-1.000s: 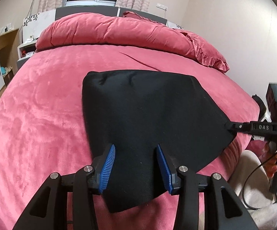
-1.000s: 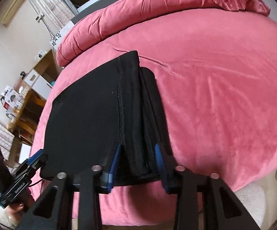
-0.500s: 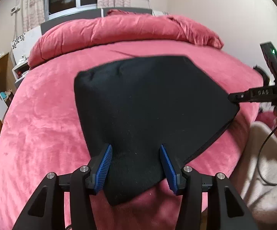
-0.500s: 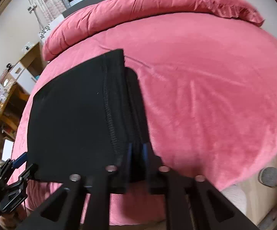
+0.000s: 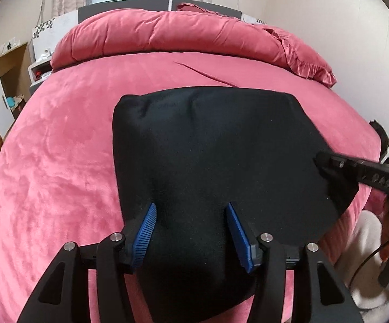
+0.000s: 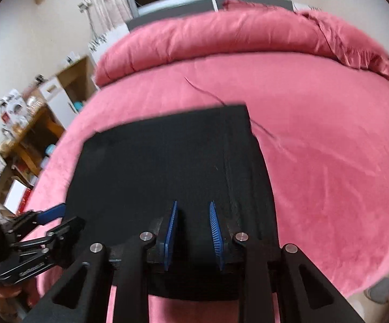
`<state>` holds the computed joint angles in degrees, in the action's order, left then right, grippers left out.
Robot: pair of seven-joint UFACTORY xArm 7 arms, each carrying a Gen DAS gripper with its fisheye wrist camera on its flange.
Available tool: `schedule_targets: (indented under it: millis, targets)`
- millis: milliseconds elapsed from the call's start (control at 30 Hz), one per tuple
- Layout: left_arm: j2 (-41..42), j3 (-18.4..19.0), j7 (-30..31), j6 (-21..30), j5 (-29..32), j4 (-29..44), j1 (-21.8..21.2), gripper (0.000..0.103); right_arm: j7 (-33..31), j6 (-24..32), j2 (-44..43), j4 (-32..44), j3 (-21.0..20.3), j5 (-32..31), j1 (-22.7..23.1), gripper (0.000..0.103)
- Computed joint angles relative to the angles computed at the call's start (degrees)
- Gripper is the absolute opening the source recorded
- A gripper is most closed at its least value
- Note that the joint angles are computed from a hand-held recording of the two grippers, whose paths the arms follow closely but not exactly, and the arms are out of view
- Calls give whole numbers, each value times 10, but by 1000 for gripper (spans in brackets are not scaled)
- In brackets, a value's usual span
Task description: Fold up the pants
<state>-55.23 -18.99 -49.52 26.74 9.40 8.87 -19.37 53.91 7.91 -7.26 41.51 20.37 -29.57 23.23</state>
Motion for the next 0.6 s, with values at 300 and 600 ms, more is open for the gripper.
schedule_targets:
  millis: [300, 600]
  targets:
    - [23, -17, -20, 18, 14, 14, -7, 63, 28, -9, -12, -30, 4, -26, -24, 0]
    - [-15, 0, -30, 85, -15, 19, -37, 64, 41, -65, -35, -70, 3, 7, -29, 0]
